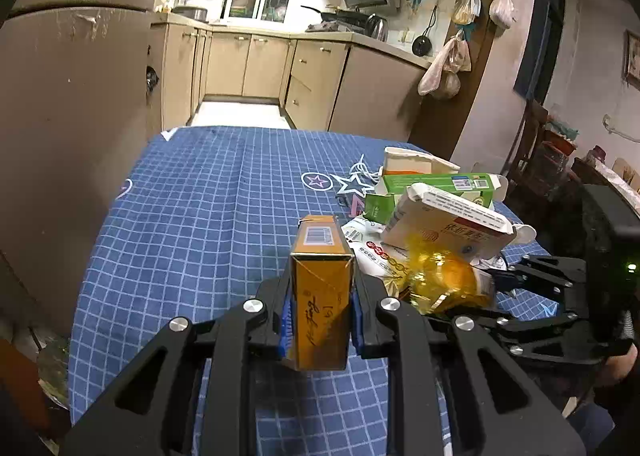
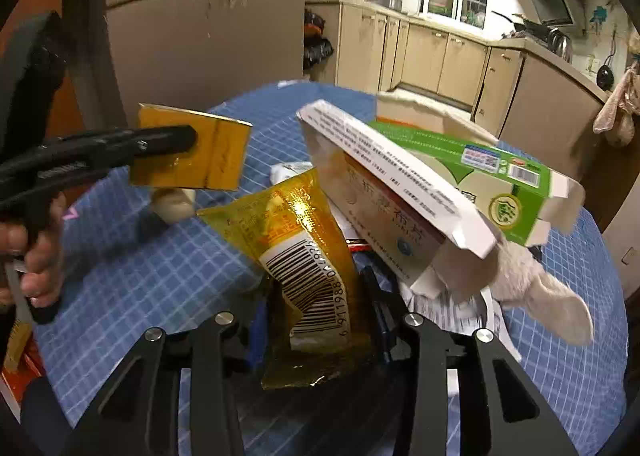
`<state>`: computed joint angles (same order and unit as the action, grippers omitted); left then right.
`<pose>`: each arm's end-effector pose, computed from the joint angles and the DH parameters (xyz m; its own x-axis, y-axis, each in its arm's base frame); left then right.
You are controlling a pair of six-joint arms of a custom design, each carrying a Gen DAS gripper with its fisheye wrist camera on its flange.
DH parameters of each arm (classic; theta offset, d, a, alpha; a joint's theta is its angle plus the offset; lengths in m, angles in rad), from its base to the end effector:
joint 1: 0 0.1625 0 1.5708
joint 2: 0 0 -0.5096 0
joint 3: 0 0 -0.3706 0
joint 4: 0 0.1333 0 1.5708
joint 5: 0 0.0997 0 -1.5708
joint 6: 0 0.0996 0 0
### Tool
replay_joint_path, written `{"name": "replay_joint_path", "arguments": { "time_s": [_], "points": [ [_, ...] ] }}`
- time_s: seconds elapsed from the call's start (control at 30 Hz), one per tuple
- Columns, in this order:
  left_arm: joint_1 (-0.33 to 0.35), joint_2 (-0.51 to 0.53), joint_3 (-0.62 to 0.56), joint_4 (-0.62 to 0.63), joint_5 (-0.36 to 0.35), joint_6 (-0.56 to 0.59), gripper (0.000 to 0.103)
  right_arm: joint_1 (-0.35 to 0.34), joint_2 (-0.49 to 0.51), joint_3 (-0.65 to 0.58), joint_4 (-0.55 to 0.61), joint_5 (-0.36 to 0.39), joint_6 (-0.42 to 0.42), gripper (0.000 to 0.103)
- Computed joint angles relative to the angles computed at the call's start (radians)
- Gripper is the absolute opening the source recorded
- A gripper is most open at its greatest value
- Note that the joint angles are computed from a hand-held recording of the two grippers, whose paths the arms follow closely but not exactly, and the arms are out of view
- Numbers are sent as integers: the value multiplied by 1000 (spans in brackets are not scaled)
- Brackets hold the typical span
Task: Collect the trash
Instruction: 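Grasp the small brown box with the left tool while the right grasps the yellow wrapper, then carry both items to the white bucket and open both tools to drop them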
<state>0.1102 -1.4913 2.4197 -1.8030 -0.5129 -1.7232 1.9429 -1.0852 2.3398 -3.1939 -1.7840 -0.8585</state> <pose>-0.2816 -0.2526 0.2723 -0.8299 -0.1668 -0.5324 0.3798 0.5300 -0.7582 0.2795 -0.4074 0.2061 -0.3565 -0.8436 0.4016 -0.9317 0.3528 -0.0860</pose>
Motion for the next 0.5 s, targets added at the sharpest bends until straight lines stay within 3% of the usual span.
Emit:
{"name": "replay_joint_path", "arguments": {
  "time_s": [0.27, 0.5],
  "points": [
    [-110, 31, -61, 322, -13, -290, 20, -27, -165, 113, -80, 117, 48, 42],
    [-208, 168, -174, 629, -47, -526, 20, -38, -259, 157, -167, 126, 101, 42]
  ]
}}
